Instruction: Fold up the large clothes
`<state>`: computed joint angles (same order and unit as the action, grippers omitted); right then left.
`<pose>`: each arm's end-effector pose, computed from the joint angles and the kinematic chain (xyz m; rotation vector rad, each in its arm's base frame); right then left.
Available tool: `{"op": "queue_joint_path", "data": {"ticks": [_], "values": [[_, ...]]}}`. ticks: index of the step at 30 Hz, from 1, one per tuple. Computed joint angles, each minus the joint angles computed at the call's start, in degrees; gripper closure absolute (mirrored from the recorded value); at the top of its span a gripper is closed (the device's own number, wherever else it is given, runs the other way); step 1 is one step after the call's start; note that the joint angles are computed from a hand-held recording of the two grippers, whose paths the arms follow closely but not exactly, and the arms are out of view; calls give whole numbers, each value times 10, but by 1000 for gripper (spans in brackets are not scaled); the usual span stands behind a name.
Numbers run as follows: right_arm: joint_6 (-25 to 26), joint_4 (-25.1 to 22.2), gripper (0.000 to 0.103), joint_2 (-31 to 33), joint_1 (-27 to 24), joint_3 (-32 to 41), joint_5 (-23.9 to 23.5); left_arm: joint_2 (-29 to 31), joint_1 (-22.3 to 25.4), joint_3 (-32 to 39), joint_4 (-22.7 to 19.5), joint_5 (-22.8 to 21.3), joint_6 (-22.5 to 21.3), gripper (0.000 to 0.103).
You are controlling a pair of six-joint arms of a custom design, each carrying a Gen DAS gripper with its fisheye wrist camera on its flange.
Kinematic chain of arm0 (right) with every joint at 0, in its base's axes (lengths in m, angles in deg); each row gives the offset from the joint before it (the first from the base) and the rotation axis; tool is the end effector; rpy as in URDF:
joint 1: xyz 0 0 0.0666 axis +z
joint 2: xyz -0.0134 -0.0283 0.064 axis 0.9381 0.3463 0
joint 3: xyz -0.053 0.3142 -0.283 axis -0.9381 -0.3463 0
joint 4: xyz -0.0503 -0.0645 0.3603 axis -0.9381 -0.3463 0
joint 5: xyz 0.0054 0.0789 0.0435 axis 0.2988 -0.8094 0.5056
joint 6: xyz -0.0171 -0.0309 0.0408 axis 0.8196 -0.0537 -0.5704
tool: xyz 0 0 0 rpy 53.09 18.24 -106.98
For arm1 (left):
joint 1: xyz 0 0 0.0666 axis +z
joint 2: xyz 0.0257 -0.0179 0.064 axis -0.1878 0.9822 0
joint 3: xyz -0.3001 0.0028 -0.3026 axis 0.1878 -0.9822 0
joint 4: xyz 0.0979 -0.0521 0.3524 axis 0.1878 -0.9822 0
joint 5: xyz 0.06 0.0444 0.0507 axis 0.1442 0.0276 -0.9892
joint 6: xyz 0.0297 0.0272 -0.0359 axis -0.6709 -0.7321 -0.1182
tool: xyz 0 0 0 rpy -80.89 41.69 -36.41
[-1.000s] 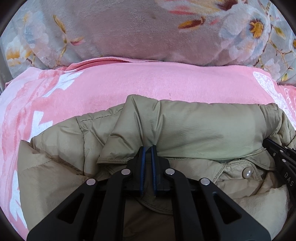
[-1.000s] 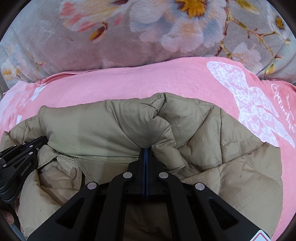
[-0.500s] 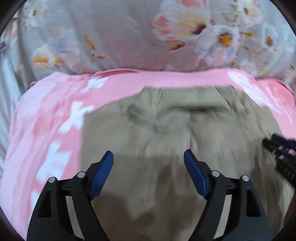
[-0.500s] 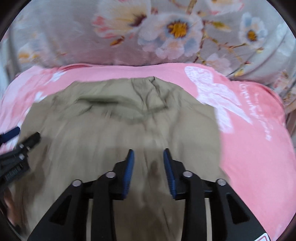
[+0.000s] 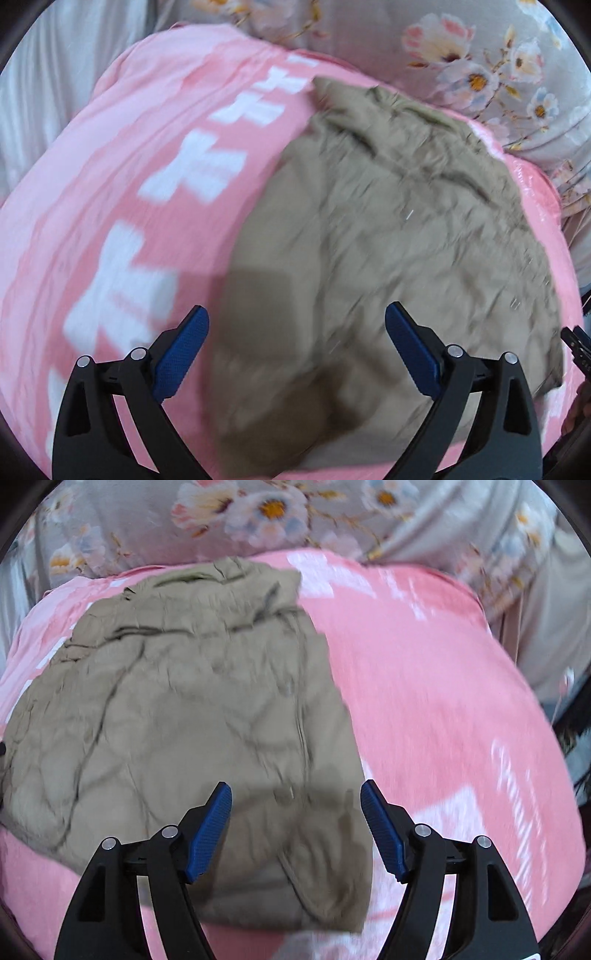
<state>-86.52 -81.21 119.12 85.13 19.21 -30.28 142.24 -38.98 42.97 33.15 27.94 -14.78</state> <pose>0.3184 0.0756 0.3432 0.3457 2.5300 -0.1491 0.4089 -0.2135 0.3156 -0.0545 2.5708 -0.1842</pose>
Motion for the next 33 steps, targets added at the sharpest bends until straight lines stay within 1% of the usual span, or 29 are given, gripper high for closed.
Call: {"op": "queue_joint_path", "data": {"ticks": [2, 3, 4, 5, 6, 8, 10, 11, 12, 13, 14, 15, 16, 18, 20, 21, 22, 23, 25, 26, 27, 28, 29, 30, 33], "values": [[-27, 8, 33, -18, -8, -33, -33, -10, 0, -28, 7, -3, 15, 9], [-40, 20, 33, -27, -14, -50, -56, -16, 4, -46, 20, 11, 29, 9], [-55, 30, 33, -35, -11, -63, -65, -19, 8, -57, 29, 25, 40, 9], [-68, 44, 32, -45, -15, -78, -78, -26, 10, -73, 52, 31, 50, 9], [-82, 60, 31, -55, -16, -91, -88, -30, 8, -79, 65, 25, 52, 9], [-103, 86, 31, -65, -25, -108, -113, -30, 4, -80, 65, 18, 58, 9], [-116, 107, 30, -73, -38, -120, -135, -31, -2, -81, 73, 19, 66, 10], [-124, 119, 29, -77, -43, -127, -145, -32, -4, -82, 79, 25, 66, 13], [-129, 124, 29, -78, -47, -129, -151, -31, -7, -80, 81, 33, 66, 19], [-131, 126, 29, -79, -49, -130, -154, -30, -9, -77, 80, 33, 65, 22], [-132, 129, 29, -81, -50, -131, -156, -30, -13, -76, 78, 31, 63, 29], [-130, 127, 32, -81, -51, -130, -154, -29, -15, -74, 74, 29, 62, 34], [-130, 126, 34, -82, -55, -130, -151, -30, -16, -73, 73, 28, 63, 36], [-146, 132, 34, -100, -73, -144, -162, -34, -13, -75, 72, 34, 64, 53], [-159, 155, 34, -113, -96, -164, -200, -41, -7, -79, 76, 52, 63, 61], [-160, 166, 34, -116, -99, -171, -204, -41, -5, -80, 78, 57, 64, 64], [-158, 164, 34, -115, -97, -169, -201, -42, -4, -80, 79, 61, 63, 65], [-155, 157, 34, -112, -88, -165, -191, -42, -5, -80, 80, 62, 63, 68], [-153, 145, 50, -106, -71, -157, -166, -41, -9, -78, 80, 61, 63, 76], [-152, 143, 69, -103, -65, -155, -159, -42, -11, -78, 82, 59, 63, 83], [-152, 150, 87, -103, -67, -157, -170, -45, -14, -78, 84, 57, 64, 91], [-160, 167, 91, -112, -75, -165, -192, -49, -16, -79, 86, 59, 62, 94], [-167, 174, 95, -122, -80, -170, -205, -53, -16, -80, 87, 60, 62, 97], [-169, 177, 97, -132, -82, -172, -211, -59, -17, -82, 88, 59, 62, 99], [-160, 161, 98, -177, -63, -169, -194, -97, -17, -98, 95, 67, 58, 101]]}}
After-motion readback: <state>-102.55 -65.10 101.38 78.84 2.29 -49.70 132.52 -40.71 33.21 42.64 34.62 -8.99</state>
